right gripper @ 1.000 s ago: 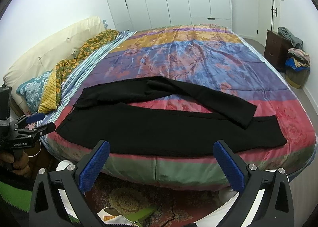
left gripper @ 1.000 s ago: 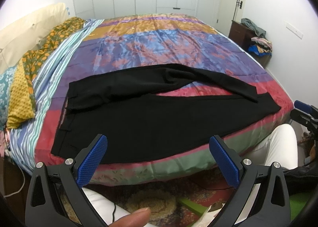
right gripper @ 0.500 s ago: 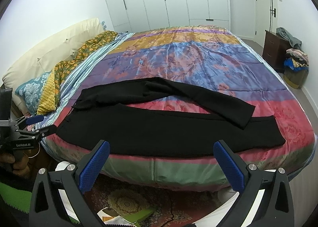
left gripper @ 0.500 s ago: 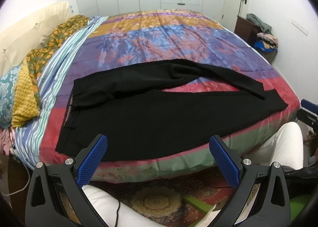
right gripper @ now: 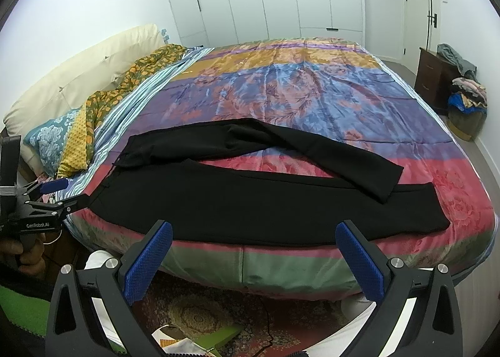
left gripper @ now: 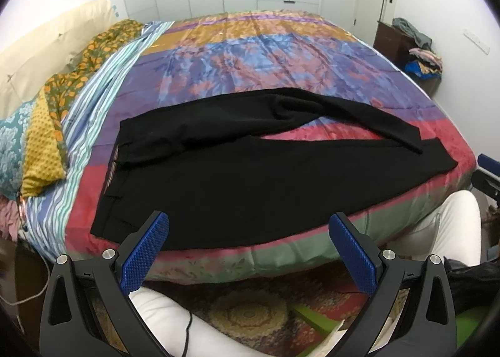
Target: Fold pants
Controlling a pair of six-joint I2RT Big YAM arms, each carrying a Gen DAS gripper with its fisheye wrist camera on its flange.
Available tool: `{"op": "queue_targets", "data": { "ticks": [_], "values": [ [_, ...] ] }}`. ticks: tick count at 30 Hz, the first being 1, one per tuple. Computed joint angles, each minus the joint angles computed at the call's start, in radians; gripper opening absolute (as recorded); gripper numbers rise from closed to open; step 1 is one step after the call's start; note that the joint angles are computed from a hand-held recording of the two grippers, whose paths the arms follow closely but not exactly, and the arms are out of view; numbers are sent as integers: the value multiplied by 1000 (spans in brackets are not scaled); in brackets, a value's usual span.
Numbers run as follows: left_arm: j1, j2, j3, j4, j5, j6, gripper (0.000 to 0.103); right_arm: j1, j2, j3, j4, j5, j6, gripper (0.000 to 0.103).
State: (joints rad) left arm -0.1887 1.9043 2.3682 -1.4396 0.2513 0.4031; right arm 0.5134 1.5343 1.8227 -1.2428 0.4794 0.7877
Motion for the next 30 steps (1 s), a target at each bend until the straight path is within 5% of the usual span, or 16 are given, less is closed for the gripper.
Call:
{"op": "queue_targets", "data": {
  "ticks": [30],
  "values": [
    [-3,3,-8,-5,4,7,102,3,20,-3,8,-33,23,103]
  ]
}}
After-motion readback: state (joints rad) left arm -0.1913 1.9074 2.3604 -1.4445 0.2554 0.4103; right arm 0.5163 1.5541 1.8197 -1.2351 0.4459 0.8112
